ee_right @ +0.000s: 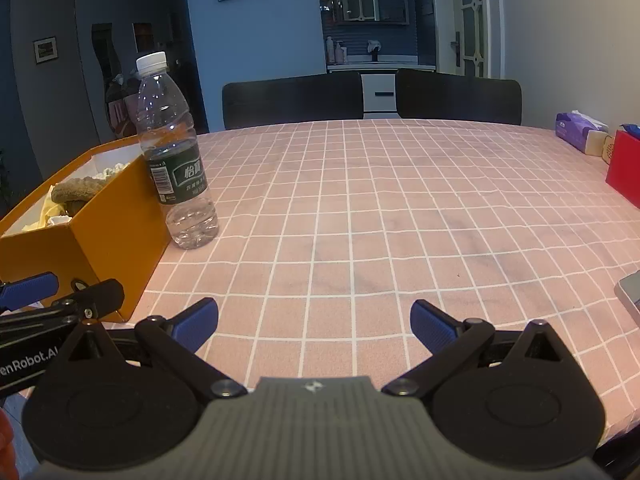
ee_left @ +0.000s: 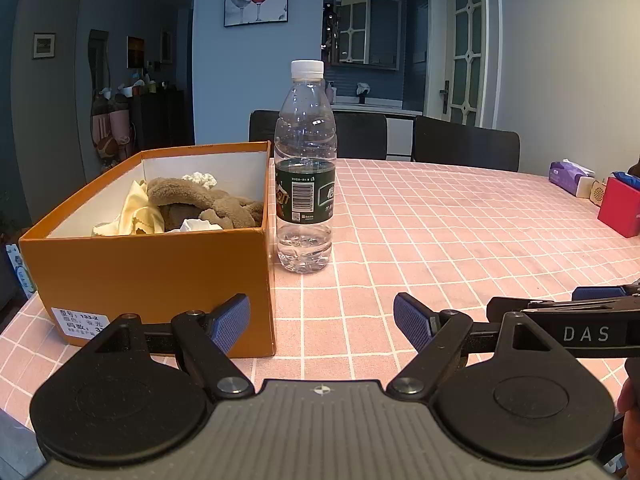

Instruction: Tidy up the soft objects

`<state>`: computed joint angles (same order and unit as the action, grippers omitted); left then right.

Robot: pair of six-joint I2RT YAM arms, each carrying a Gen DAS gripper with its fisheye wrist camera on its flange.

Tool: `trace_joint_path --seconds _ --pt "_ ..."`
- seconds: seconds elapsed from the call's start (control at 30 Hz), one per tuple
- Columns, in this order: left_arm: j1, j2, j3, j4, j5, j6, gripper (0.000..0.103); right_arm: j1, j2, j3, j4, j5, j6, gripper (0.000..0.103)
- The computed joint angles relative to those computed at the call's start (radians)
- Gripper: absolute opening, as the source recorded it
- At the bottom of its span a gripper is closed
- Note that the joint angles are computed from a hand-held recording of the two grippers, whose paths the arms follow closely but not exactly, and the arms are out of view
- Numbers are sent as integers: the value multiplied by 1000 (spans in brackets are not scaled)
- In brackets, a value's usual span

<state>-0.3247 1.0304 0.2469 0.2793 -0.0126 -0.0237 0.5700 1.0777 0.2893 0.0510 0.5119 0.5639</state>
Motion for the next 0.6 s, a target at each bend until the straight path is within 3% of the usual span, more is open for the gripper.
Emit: trace_joint_path --seconds 0.6 --pt "1 31 0 17 8 -4 95 11 0 -2 -4 14 3 100"
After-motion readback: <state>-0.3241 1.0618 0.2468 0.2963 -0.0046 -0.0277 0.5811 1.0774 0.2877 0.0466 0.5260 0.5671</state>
